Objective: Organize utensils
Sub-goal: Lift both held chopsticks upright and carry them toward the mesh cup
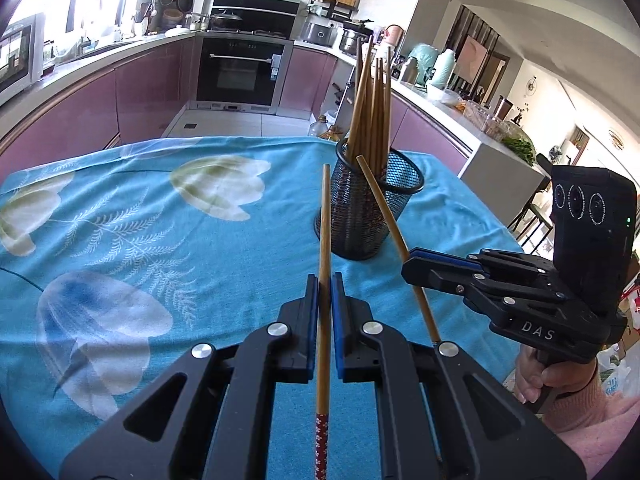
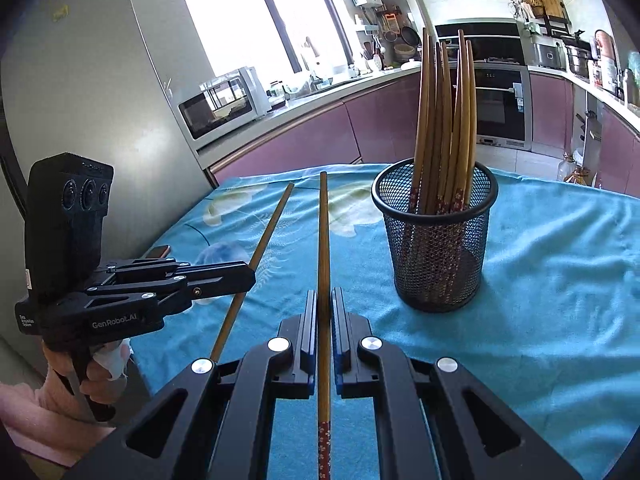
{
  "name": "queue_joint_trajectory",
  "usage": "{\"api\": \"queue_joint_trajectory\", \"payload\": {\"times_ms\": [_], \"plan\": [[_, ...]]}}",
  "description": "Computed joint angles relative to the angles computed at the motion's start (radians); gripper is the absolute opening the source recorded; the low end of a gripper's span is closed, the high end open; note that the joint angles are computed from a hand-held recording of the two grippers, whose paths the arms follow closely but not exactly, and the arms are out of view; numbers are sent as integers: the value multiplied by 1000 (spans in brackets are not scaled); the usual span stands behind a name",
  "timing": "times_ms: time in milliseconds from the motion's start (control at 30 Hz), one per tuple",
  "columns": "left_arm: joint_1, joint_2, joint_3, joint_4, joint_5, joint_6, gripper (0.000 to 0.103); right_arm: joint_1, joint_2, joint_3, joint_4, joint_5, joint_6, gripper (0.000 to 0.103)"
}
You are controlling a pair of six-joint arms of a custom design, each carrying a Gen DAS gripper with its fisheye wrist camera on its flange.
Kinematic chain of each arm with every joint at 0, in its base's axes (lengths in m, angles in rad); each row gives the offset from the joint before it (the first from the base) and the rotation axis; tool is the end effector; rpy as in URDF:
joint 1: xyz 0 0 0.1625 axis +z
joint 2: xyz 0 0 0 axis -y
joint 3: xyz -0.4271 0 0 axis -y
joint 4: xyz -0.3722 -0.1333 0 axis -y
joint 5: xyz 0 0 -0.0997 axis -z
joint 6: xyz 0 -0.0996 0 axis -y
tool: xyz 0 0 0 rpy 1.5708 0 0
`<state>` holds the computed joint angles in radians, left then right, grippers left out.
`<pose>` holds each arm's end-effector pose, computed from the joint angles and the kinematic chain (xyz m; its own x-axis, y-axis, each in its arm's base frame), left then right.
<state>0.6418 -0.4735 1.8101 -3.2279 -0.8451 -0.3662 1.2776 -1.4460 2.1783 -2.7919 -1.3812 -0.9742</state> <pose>-0.3489 -0.5097 -0.0441 -0.8467 0.2392 -0.4753 0.4895 0.7002 -0.5197 0.0115 -0.4881 0.2979 -0.7537 -0.5873 0.2950 -0.6556 0.6396 -0.4015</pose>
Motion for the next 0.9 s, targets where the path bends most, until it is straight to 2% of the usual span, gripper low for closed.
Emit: {"api": "queue_joint_trajectory", "payload": {"times_ms": [900], "plan": [[-45, -4, 17, -76, 19, 42, 7, -25, -41, 7, -11, 75, -5, 6]]}}
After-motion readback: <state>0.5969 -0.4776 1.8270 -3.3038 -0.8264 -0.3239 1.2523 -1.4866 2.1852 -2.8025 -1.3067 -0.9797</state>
